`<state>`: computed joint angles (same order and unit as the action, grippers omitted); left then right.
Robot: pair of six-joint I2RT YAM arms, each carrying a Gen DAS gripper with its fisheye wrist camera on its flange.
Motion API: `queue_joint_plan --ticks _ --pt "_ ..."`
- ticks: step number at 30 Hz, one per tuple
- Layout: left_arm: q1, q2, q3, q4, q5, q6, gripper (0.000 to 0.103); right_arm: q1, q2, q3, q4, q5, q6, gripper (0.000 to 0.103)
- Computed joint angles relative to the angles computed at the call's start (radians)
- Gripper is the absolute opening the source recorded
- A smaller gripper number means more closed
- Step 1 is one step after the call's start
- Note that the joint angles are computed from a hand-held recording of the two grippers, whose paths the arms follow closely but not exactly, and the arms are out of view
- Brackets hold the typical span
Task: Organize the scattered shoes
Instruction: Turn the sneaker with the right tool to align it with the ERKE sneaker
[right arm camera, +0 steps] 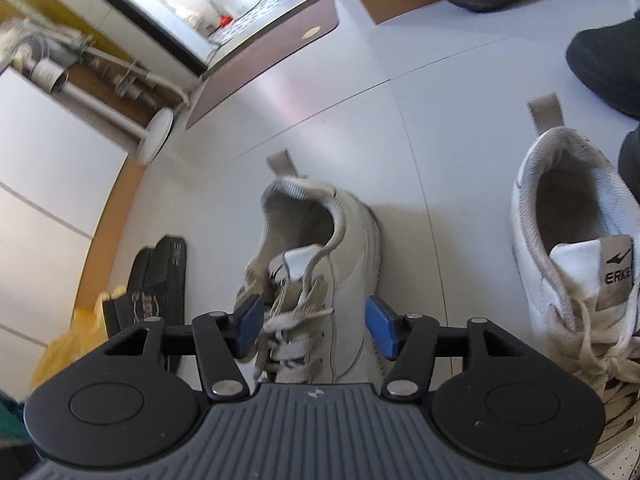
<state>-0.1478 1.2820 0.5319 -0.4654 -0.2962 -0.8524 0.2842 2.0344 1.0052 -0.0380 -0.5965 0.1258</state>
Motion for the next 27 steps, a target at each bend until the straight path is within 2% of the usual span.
queue_joint_plan --ticks 7,8,10,11,19,25,27 --pt "0.021 -0.021 -0.013 -0.009 -0.005 -0.002 0.062 0.03 -0.005 -0.033 -0.008 0.048 -0.032 0.069" --pt "0.036 -0.024 -0.014 -0.005 0.015 0.017 0.062 0.035 -0.006 -0.038 -0.005 0.052 -0.038 0.069" --pt "0.183 -0.081 -0.05 0.023 0.067 0.193 0.063 0.049 0.001 -0.038 -0.008 0.073 -0.052 0.069" --pt "0.213 -0.093 -0.053 0.022 0.098 0.232 0.063 0.054 0.005 -0.035 -0.012 0.083 -0.051 0.069" --pt "0.278 -0.148 -0.069 -0.006 0.121 0.278 0.064 0.112 0.042 -0.001 -0.004 0.129 -0.023 0.069" --pt "0.36 -0.18 -0.079 -0.02 0.158 0.347 0.064 0.119 0.037 0.001 -0.012 0.146 -0.034 0.069" --pt "0.399 -0.188 -0.077 -0.023 0.17 0.379 0.064 0.12 0.026 -0.009 -0.012 0.144 -0.036 0.072"
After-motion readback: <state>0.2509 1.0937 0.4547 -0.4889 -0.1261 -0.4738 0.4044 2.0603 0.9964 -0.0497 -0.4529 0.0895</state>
